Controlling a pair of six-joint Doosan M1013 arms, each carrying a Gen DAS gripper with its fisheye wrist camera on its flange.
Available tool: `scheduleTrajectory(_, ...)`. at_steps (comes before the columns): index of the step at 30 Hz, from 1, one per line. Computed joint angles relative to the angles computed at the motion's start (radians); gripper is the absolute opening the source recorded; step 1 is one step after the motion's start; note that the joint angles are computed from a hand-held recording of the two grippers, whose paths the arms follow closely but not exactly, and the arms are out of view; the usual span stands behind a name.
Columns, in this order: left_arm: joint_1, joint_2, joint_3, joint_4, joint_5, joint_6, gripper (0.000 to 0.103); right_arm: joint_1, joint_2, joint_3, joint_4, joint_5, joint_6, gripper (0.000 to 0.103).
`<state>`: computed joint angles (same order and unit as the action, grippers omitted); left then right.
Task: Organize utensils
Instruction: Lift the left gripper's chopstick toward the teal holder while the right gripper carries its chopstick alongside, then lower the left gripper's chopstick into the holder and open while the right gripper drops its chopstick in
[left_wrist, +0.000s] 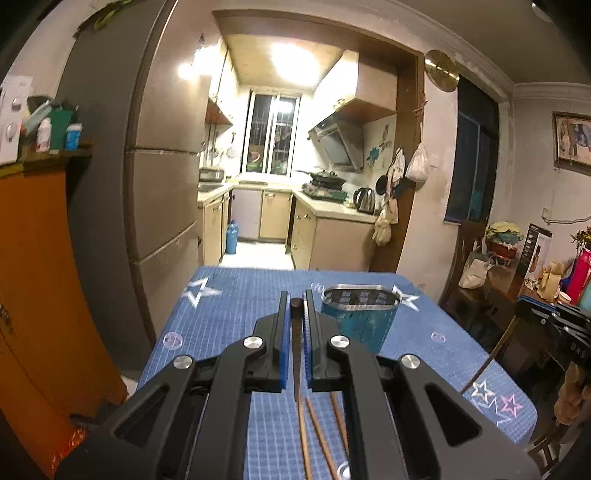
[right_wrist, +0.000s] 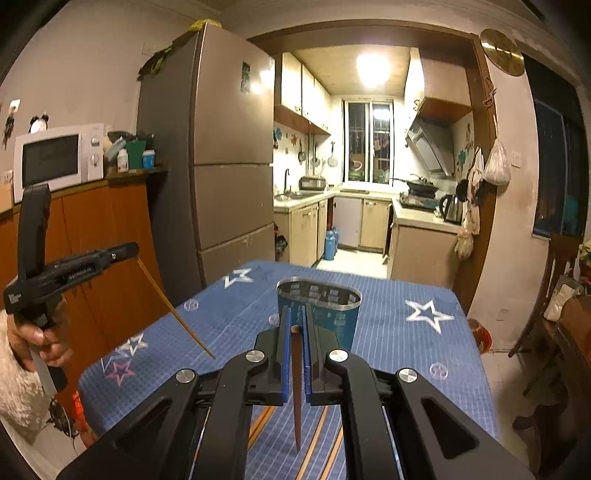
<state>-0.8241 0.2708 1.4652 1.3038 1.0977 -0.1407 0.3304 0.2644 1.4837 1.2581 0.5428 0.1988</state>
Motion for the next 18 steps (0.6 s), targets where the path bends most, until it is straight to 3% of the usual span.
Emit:
scheduleTrajectory(12, 0.070, 0.080, -0.192, 0.027, -0.104, 0.129, 0.005, -0.008, 0.100, -0.239, -0.086, 0.045, 0.176, 0.007)
scheduleTrajectory(18, 0.109, 0.143, -0.307, 0.040, -0.127, 0.199, 0.005, 0.010, 0.167, -0.388, -0.117, -0.003, 0.219, 0.007)
